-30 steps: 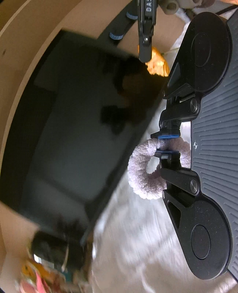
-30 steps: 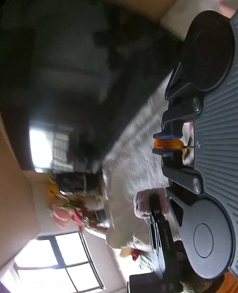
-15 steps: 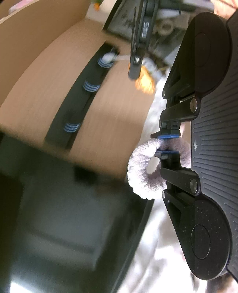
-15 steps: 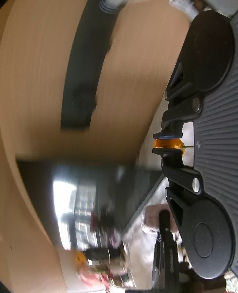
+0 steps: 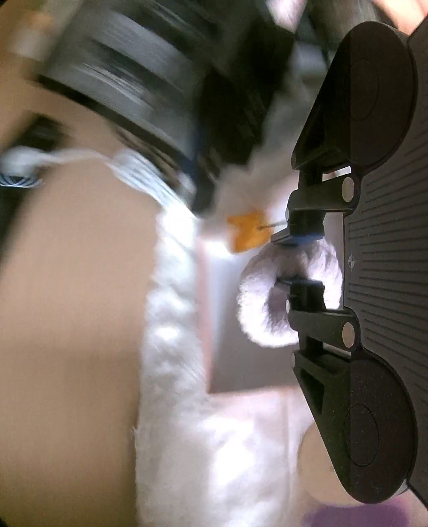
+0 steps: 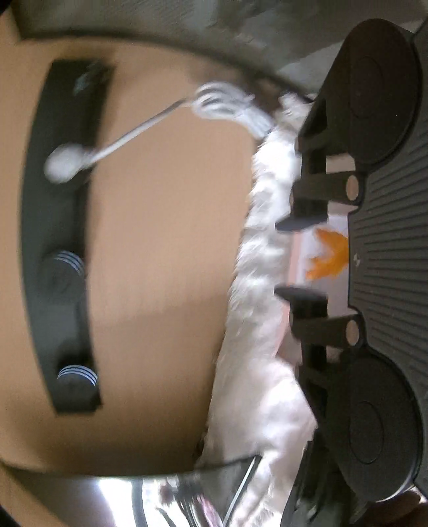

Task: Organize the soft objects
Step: 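Carry both items over the pink box and open both grippers to drop them, then grasp the coiled black USB cable with the left gripper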

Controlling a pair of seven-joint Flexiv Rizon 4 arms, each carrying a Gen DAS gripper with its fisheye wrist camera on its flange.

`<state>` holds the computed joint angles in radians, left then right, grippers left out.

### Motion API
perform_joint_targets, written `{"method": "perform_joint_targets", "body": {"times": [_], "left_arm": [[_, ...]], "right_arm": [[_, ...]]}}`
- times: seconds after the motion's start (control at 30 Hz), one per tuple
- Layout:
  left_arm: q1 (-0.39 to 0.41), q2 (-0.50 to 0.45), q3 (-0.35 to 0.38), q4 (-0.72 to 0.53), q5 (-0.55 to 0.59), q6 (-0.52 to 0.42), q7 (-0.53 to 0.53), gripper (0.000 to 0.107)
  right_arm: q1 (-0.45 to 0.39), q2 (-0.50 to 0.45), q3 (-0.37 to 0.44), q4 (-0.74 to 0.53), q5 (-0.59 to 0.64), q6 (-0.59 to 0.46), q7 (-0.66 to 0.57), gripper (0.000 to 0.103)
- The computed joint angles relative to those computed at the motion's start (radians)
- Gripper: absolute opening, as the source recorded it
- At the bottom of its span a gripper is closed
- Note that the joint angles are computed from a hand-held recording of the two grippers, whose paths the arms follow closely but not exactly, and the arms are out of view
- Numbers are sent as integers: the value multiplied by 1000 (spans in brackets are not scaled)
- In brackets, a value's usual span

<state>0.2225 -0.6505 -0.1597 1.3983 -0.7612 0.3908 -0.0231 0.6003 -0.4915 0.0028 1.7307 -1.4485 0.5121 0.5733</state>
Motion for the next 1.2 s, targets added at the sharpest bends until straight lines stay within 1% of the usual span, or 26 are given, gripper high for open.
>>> {"method": "perform_joint_targets", "body": {"times": [0.03, 0.07, 0.1, 0.13, 0.17, 0.23, 0.27, 0.33, 0.4, 0.47, 0.57, 0.63, 0.8, 0.83, 0.93, 1.07, 1.1, 1.2], "left_arm": [[-28, 21, 10, 56, -1, 106, 40, 25], [-37, 27, 10, 78, 0, 153, 55, 25], [-38, 22, 12, 72, 14, 151, 46, 25], [-40, 13, 14, 50, 34, 118, 14, 25], [-31, -2, 11, 18, 49, 56, -17, 25], [-13, -15, -9, -13, 29, -30, -53, 25], [0, -9, -18, -2, -3, -42, -48, 25], [15, 16, -28, 45, -67, -19, -2, 25], [26, 37, -29, 81, -117, 6, 55, 25], [35, 52, -25, 110, -164, 30, 102, 25], [58, 64, -12, 125, -216, 33, 143, 25], [71, 56, -1, 110, -234, 33, 132, 25], [142, 18, 4, 48, -312, 44, 117, 25], [156, 3, 3, 30, -329, 54, 110, 25], [196, -44, -5, -18, -366, 95, 99, 25], [243, -114, -29, -87, -408, 175, 87, 25], [253, -136, -36, -113, -414, 195, 70, 25], [285, -216, -50, -222, -396, 230, -55, 25]], "right_arm": [[-12, 7, 0, 24, -18, 30, 55, 50], [-28, 13, 0, 44, -37, 67, 103, 50], [-44, 15, 1, 57, -55, 103, 147, 50], [-49, 15, 3, 65, -65, 116, 171, 50], [-51, 15, 3, 73, -71, 116, 184, 50], [-31, 14, 5, 79, -72, 62, 200, 50], [-19, 17, 6, 83, -80, 32, 222, 51], [-7, 22, 10, 95, -116, 4, 285, 56], [-4, 18, 14, 93, -138, -11, 308, 56], [1, 6, 19, 71, -124, -24, 270, 56], [14, -14, 18, 31, -83, -41, 207, 56], [20, -23, 13, 9, -71, -36, 193, 56], [47, -61, -8, -63, -85, -15, 134, 57], [53, -76, -13, -88, -88, -3, 112, 59], [71, -126, -35, -171, -84, 40, 41, 60], [99, -206, -74, -305, -63, 130, -73, 60], [107, -229, -85, -342, -57, 157, -104, 60], [129, -287, -119, -434, -35, 230, -177, 60]]}}
